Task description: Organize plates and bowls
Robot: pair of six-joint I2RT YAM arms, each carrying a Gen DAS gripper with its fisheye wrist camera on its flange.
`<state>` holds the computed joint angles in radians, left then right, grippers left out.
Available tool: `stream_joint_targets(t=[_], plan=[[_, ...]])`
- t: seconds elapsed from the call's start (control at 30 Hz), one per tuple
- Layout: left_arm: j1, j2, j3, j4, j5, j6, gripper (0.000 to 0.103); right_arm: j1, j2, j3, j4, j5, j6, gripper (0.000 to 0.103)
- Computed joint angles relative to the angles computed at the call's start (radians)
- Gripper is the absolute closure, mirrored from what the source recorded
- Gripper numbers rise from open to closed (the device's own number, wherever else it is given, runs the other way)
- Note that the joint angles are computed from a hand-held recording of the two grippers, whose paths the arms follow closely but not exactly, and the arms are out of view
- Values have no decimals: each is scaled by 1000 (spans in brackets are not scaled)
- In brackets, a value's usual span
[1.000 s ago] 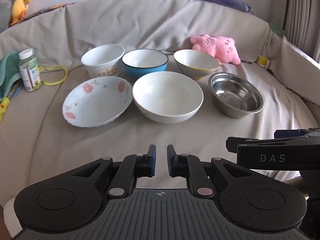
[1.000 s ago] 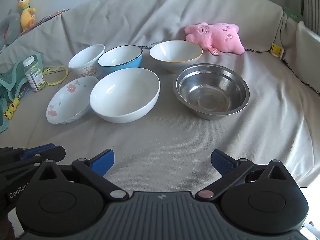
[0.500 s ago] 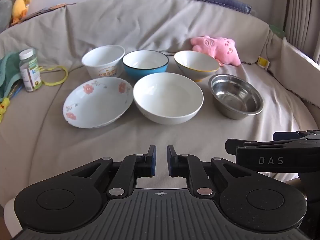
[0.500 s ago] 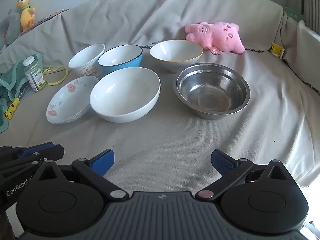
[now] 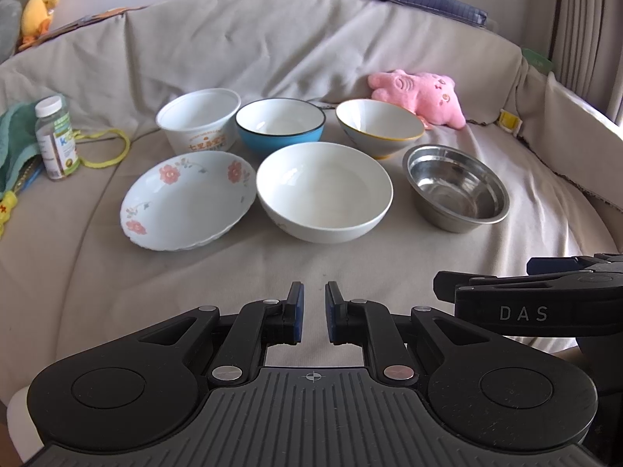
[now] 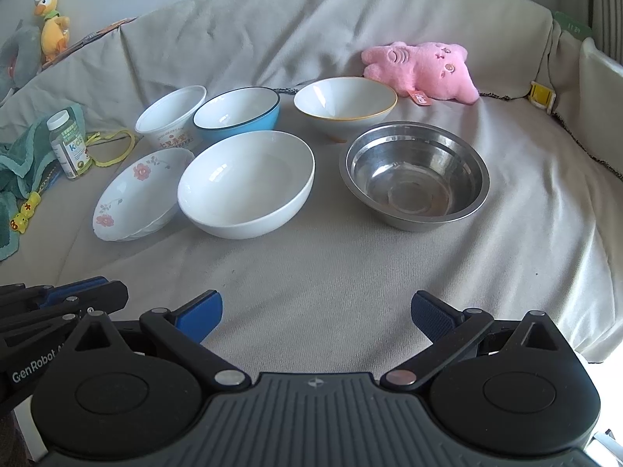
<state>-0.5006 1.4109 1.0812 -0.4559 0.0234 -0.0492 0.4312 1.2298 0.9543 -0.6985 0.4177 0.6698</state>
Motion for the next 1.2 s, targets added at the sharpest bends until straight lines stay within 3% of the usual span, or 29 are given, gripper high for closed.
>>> stream_joint_targets(t=[1.2], plan=[[2, 0, -3, -1, 5, 1, 89, -19, 4, -8, 13, -39, -6, 0]])
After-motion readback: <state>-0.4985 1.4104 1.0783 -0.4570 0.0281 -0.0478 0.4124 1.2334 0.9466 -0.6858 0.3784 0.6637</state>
